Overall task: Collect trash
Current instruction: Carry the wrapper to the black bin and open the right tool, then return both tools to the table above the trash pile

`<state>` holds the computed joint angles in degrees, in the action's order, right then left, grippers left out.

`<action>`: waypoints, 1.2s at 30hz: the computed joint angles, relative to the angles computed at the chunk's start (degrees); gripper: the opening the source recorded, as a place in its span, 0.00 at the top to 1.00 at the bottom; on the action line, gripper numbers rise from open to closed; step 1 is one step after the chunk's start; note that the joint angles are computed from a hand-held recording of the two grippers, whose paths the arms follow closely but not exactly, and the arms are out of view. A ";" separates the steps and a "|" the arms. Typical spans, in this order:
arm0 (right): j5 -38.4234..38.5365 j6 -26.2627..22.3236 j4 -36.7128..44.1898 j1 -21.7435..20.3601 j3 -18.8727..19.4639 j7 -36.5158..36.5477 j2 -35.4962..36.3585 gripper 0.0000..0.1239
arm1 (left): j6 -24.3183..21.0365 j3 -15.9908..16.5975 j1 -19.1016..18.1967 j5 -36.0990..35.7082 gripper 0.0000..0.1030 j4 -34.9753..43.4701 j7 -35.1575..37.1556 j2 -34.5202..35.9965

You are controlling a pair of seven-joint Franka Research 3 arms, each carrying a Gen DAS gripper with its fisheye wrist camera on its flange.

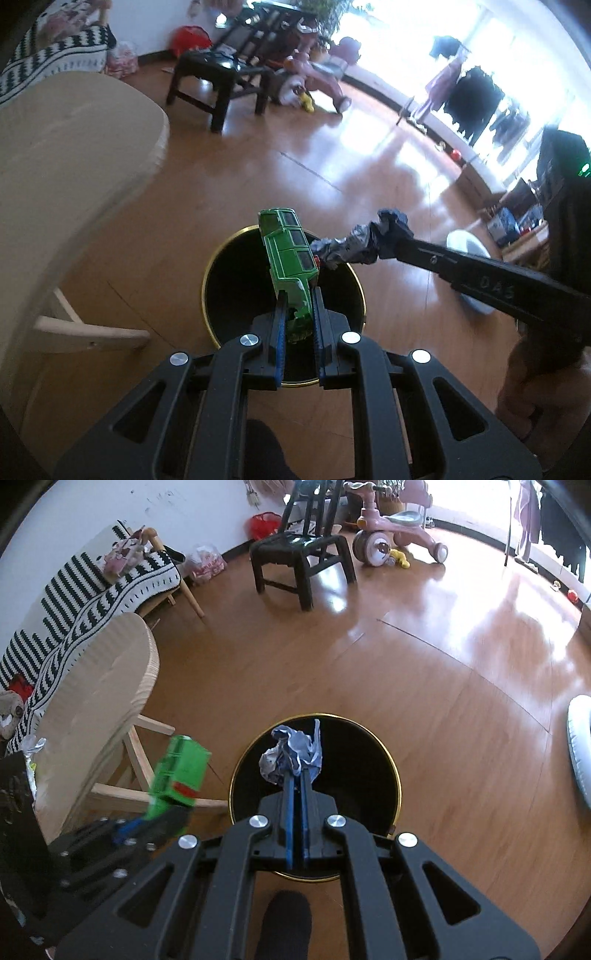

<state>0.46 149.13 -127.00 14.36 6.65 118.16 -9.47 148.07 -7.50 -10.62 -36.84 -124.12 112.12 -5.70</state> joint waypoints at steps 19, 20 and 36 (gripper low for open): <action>-2.39 2.45 0.73 -1.01 0.22 3.81 -0.16 0.35 | 2.74 -2.05 1.08 2.86 0.26 1.49 -1.99 2.17; -2.08 2.75 0.80 -0.87 0.24 3.86 -0.29 0.35 | 2.58 -1.73 1.00 2.58 0.25 1.13 -1.75 1.52; -4.35 3.23 22.07 9.81 4.42 0.86 11.99 0.33 | -0.66 10.70 7.70 17.27 0.11 -12.97 -9.46 -24.37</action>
